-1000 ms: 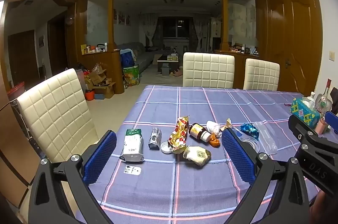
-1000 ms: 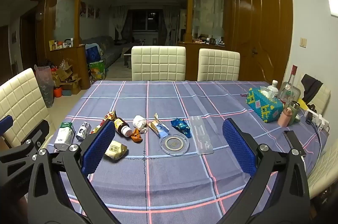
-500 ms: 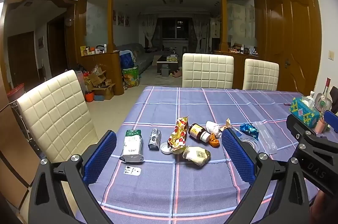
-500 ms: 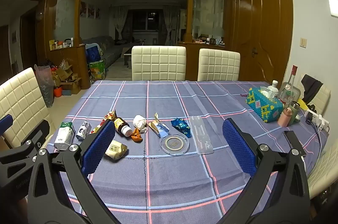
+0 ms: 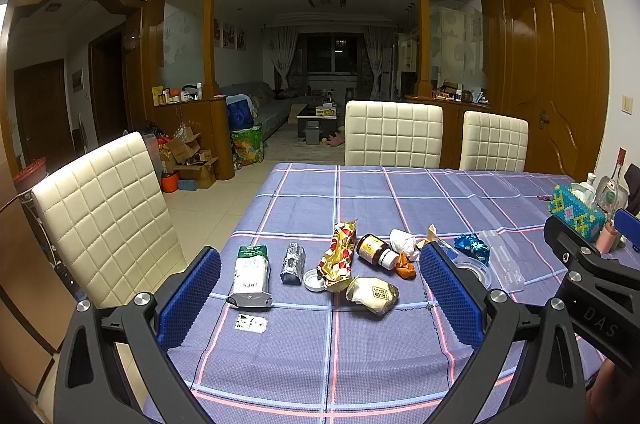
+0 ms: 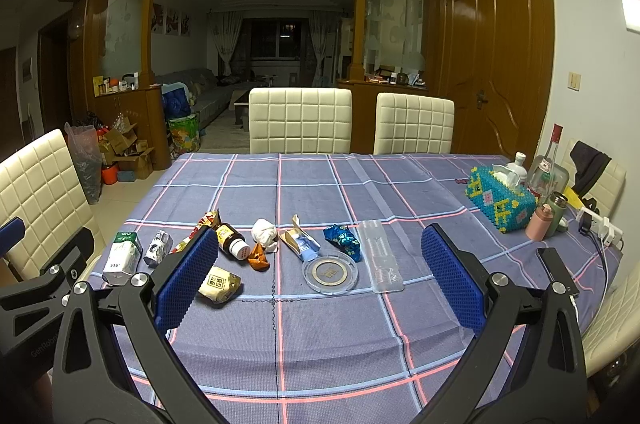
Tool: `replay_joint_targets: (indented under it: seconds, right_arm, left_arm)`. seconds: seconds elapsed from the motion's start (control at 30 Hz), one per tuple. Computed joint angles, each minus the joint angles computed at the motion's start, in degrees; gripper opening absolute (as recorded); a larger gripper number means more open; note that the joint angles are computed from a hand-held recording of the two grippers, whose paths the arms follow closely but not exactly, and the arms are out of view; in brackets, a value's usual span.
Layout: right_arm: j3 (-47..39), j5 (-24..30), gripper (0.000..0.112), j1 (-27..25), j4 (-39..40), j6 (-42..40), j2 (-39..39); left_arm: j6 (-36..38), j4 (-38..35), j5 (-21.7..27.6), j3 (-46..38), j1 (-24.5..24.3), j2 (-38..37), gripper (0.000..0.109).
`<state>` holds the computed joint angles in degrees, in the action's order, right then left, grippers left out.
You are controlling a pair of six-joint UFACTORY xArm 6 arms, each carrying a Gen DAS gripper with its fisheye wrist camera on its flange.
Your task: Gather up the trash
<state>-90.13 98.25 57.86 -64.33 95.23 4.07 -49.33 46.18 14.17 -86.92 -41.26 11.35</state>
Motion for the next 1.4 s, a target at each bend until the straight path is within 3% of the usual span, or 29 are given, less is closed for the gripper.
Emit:
replay_joint_targets:
  seconds: [1.4]
  right_arm:
    - [0.5, -0.3, 0.100, -0.1, 0.0, 0.3, -0.2]
  left_arm:
    - [-1.0, 1.0, -0.3, 0.3, 0.1, 0.0, 0.097]
